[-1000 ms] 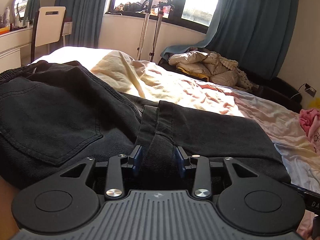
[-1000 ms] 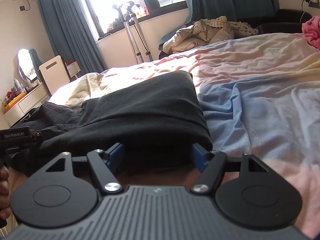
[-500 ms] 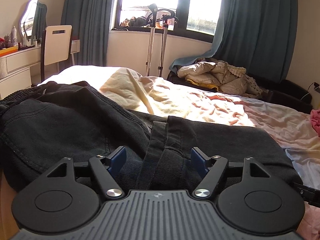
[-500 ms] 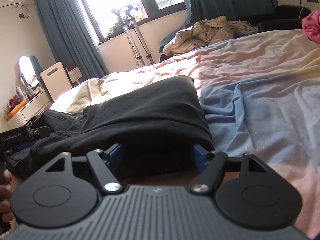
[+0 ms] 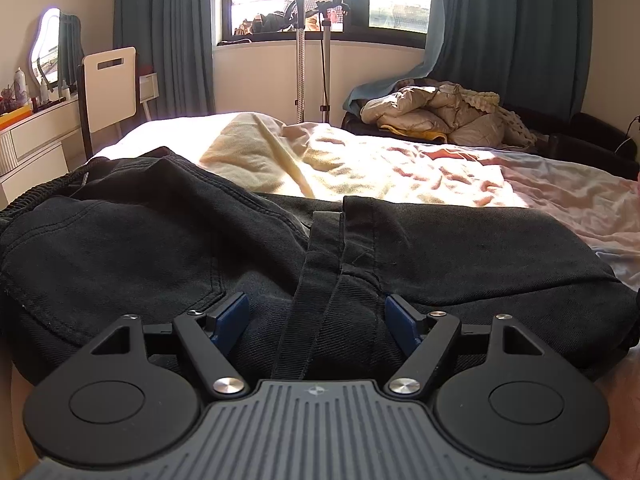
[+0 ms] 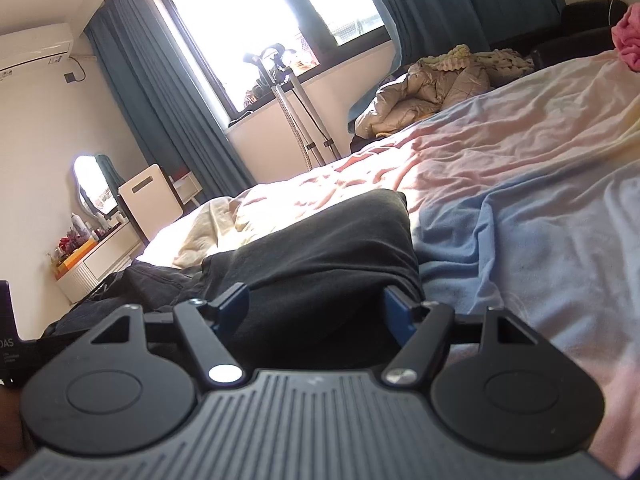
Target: Fold clothes
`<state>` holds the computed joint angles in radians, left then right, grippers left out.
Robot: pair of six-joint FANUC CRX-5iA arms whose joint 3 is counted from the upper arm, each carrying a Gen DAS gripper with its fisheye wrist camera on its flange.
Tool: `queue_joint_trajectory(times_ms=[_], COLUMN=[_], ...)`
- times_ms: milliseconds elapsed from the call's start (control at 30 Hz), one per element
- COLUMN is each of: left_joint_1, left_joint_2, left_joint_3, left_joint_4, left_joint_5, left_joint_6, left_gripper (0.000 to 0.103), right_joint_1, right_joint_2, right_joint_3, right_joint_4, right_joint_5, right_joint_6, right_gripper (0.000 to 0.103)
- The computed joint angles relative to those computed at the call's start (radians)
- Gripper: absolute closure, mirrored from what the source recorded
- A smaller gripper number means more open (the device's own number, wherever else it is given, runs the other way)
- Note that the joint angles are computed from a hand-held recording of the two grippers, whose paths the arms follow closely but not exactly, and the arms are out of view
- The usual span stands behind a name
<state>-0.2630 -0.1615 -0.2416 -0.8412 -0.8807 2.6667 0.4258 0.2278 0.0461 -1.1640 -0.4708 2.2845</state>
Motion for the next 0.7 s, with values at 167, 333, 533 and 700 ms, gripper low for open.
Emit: queue_joint_trajectory(times_ms=[167, 333, 533, 700], left_joint_1=[-0.002, 0.001, 0.006, 0.003], left_joint_2=[0.008, 0.011, 0.009, 0.009], left_joint_3=[0.005, 0.007, 0.004, 0.007], left_joint_4=[-0.001, 0.003, 0.008, 0.010], left_joint_5=[-0.003, -0.004, 0.000, -0.006], left_joint_6=[0.003, -0.001, 0.026, 0.032], left_gripper=[0.023, 0.022, 0.021, 0.020], right_joint_1=[0.007, -0.003, -0.038, -0.056], right_joint_2=[-0.002, 0.024, -0.003, 0.051], right_joint_3=[0.005, 0.025, -0.004, 0.023], right_joint_4=[-0.004, -0.036, -0.163, -0.140], right_joint_5=[0.033, 0.023, 0.098, 0.064], right_joint_6=[-0.056, 0.006, 0.035, -0.110], right_gripper=[0.029, 0.029, 0.026, 0.026])
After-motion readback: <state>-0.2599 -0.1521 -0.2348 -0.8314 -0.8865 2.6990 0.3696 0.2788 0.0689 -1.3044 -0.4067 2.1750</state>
